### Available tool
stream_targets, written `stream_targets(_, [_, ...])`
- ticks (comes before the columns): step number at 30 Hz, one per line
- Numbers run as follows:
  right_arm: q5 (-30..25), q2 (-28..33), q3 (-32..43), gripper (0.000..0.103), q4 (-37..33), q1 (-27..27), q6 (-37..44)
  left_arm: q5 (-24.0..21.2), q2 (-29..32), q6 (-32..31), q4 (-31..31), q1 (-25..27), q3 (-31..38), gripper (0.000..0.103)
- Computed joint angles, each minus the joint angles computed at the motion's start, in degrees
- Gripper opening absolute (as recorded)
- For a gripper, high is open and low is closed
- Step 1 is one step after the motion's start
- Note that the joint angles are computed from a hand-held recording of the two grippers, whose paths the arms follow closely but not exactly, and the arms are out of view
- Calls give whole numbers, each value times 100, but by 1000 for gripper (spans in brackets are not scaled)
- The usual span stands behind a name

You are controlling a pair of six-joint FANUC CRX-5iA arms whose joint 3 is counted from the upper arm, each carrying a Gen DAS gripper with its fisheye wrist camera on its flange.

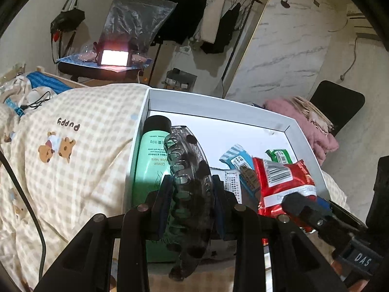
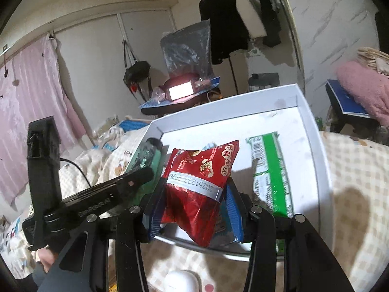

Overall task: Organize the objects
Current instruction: 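Open the right tool to drop the red bag into the box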

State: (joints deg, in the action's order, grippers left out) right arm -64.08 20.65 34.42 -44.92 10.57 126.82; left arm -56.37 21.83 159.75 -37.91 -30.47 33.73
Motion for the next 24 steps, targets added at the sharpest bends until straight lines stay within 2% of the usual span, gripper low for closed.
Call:
stream_targets(5, [348, -142, -297, 47, 478, 199, 96, -75, 100, -160, -52, -91, 94, 34])
stream_targets(9, [455, -185, -418, 47, 615, 256, 160, -526, 373, -591, -232, -272, 510, 34])
stream_targets(12, [490, -193, -447, 48, 671, 278, 194, -641, 457, -774, -232, -313, 655, 34])
stream_targets(16, [521, -201, -465, 48, 726, 295, 193, -592, 404, -776, -86, -254, 587, 34])
stream_targets(18, [506, -204, -466, 53, 716, 290, 215, -413, 317, -788, 164, -150, 441, 35])
stream_targets(19, [532, -223, -491, 55, 693, 283, 265, -309, 269, -768, 278, -113, 359, 37])
stream_targets(21, [560, -260, -523, 55, 695, 295, 287, -92, 171, -748, 416, -47, 196, 52])
stream_targets(22, [568, -265, -529, 60, 703, 299, 293, -97, 164, -752, 421, -48, 201, 56])
stream_targets(23, [588, -277, -543, 72, 716, 308, 290, -144, 174, -753, 393, -60, 235, 61])
stream_targets(24, [627, -301, -574, 76, 686, 300, 326, -220, 196, -759, 345, -87, 290, 64])
